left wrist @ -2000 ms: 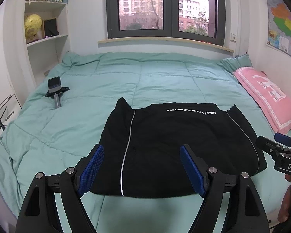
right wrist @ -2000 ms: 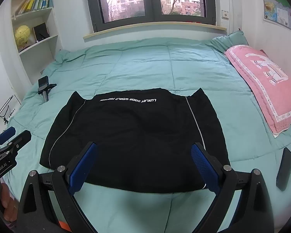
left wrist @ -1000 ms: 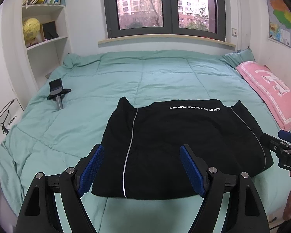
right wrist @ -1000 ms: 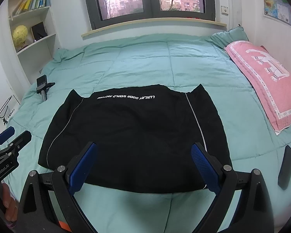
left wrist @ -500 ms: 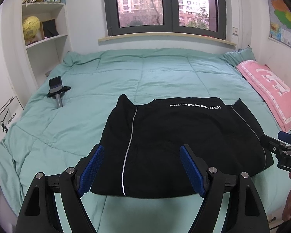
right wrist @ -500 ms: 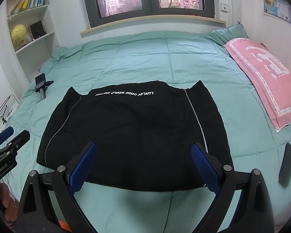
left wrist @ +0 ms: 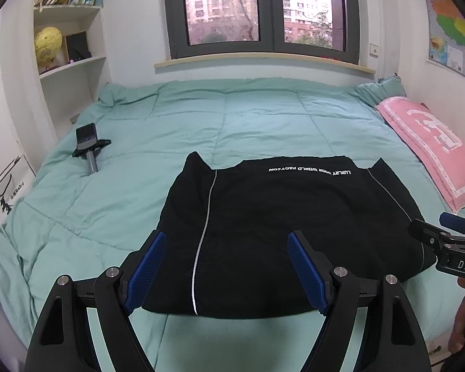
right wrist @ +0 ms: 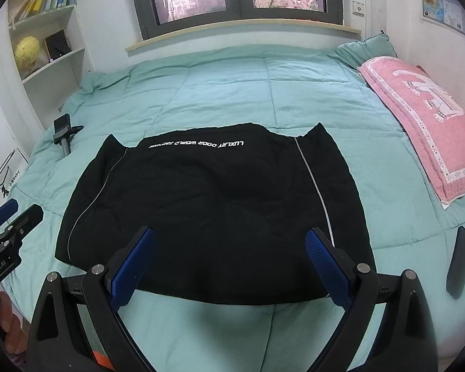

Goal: Fold large clothes

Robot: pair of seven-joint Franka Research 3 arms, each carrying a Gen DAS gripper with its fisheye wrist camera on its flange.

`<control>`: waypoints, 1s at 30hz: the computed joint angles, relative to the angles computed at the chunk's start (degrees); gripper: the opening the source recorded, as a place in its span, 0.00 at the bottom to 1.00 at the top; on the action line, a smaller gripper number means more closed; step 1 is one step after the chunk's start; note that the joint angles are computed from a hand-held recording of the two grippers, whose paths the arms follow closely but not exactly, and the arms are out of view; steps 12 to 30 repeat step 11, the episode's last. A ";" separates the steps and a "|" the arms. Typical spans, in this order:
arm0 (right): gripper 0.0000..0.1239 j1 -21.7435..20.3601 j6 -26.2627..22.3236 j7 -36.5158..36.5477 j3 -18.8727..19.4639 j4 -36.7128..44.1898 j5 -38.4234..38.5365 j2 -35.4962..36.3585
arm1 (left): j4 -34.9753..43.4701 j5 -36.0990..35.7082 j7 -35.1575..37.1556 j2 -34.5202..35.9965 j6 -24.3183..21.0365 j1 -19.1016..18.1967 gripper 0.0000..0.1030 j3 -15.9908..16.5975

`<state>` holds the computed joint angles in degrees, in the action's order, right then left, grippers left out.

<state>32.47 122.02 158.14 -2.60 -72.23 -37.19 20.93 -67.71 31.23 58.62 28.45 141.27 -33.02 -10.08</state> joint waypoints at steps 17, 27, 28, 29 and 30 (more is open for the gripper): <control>0.79 -0.42 -0.15 -1.54 -0.50 1.42 1.58 1.59 | 2.08 3.83 -1.59 1.91 1.93 -0.91 0.79 1.39; 0.79 -0.42 -0.15 -1.54 -0.50 1.42 1.58 1.59 | 2.08 3.83 -1.59 1.91 1.93 -0.91 0.79 1.39; 0.79 -0.42 -0.15 -1.54 -0.50 1.42 1.58 1.59 | 2.08 3.83 -1.59 1.91 1.93 -0.91 0.79 1.39; 0.79 -0.42 -0.15 -1.54 -0.50 1.42 1.58 1.59 | 2.08 3.83 -1.59 1.91 1.93 -0.91 0.79 1.39; 0.79 -0.42 -0.15 -1.54 -0.50 1.42 1.58 1.59 | 2.08 3.83 -1.59 1.91 1.93 -0.91 0.79 1.39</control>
